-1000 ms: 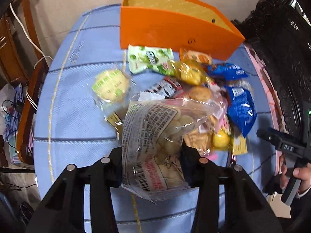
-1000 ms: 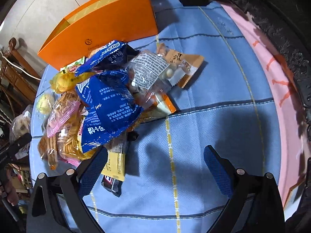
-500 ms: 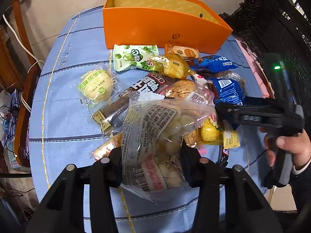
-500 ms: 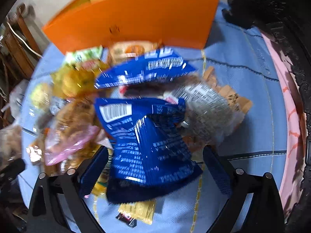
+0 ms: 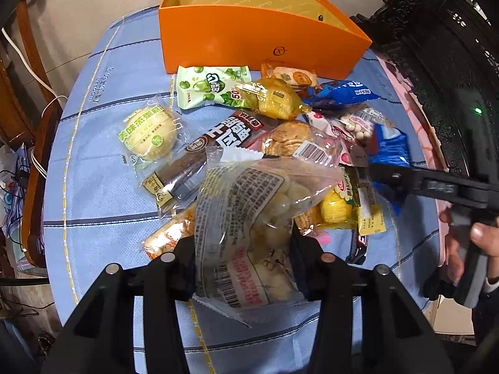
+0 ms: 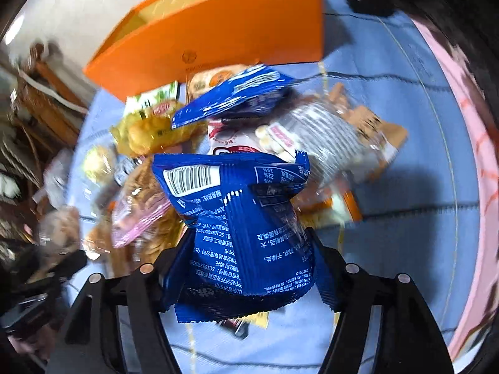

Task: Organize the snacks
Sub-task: 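Drop the cracker bag and blue chip bag into the orange box with both tools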

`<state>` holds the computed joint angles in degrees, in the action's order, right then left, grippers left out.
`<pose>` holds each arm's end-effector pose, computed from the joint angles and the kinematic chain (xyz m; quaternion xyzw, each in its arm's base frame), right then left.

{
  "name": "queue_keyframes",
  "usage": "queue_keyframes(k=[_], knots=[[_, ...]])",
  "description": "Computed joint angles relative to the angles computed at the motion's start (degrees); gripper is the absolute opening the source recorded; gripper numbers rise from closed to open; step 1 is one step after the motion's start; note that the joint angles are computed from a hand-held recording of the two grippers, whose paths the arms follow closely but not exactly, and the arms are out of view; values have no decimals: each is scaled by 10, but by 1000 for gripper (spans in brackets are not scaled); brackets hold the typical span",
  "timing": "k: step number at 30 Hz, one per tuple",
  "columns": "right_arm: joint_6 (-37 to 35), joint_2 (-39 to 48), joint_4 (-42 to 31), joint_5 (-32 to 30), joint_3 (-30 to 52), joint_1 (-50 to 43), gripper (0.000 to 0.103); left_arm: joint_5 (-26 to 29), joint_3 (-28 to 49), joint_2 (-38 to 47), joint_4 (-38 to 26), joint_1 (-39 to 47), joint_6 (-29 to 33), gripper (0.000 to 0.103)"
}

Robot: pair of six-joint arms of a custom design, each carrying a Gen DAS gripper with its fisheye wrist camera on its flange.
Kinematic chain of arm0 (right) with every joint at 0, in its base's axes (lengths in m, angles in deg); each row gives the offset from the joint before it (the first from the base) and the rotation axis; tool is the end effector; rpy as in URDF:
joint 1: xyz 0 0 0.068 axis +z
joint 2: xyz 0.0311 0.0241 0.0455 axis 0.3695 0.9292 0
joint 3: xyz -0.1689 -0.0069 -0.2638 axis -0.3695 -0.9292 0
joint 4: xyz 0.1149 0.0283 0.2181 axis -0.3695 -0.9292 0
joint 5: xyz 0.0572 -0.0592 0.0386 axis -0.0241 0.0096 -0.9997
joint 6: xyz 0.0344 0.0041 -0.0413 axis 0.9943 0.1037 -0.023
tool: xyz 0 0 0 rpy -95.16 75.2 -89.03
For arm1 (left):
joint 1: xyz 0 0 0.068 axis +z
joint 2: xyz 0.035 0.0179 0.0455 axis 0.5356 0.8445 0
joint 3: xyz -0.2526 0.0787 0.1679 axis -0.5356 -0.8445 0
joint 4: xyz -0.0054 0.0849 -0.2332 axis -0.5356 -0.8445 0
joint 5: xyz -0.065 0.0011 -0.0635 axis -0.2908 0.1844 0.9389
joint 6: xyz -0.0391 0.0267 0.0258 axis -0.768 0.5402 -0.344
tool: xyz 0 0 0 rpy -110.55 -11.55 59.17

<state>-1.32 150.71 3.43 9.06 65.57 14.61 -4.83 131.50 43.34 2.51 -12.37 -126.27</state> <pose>0.2632 -0.0213 0.2347 -0.0926 0.9808 0.1456 0.0906 0.1592 -0.1514 0.2513 -0.0364 0.9809 -0.0862 0.1706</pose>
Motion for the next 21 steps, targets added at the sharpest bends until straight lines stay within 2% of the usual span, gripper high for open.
queue_keyframes(k=[4, 7, 10, 13, 16, 21], knots=[[-26, 18, -49, -14, 9, -43, 69, 2, 10, 3, -2, 11, 15, 46], [-43, 3, -95, -63, 48, -70, 69, 7, 42, 5, -12, 37, 47, 46], [-37, 14, -133, -115, 151, -66, 69, 23, 87, 19, -5, 89, 102, 46], [1, 49, -130, -133, 239, -43, 69, 33, 167, 60, -3, 147, 143, 46], [65, 102, -92, -126, 334, 1, 69, 51, 280, 131, -8, 192, 180, 46], [153, 216, -60, -90, 477, 56, 69, 59, 504, 303, -74, 242, 207, 47]])
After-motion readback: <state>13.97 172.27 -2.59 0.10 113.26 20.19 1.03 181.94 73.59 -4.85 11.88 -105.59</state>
